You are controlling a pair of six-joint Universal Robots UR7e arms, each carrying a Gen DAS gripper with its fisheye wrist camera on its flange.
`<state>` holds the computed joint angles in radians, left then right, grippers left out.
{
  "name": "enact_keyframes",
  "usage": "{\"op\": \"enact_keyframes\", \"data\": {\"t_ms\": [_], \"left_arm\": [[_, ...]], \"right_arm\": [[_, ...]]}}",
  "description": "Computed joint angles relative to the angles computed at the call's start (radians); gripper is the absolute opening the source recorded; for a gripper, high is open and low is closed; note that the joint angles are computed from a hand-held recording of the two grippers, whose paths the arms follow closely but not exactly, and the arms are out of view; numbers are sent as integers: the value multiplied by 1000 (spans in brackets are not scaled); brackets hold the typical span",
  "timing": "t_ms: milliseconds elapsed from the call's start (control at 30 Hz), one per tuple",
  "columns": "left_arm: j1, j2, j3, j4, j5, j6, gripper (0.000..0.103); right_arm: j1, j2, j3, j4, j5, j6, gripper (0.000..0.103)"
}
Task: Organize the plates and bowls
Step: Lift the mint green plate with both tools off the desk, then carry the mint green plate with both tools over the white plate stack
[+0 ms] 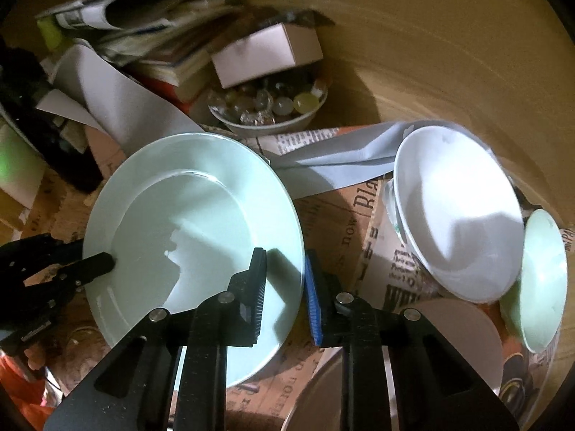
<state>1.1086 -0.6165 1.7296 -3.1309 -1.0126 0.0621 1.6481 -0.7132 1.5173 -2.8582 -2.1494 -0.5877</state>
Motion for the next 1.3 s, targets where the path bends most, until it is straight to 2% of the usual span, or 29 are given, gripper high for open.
{"op": "enact_keyframes", "data": {"t_ms": [500, 933, 1300], "left_arm": [[-71, -82, 158, -205, 29, 8, 25], [-138, -113, 255, -298, 47, 11, 25], [-186, -106, 321, -358, 55, -15, 25]], "right_arm": [[34, -136, 200, -138, 82, 2, 19], [4, -216, 321, -241, 148, -20, 19], [-14, -289, 429, -312, 160, -21, 19]]}}
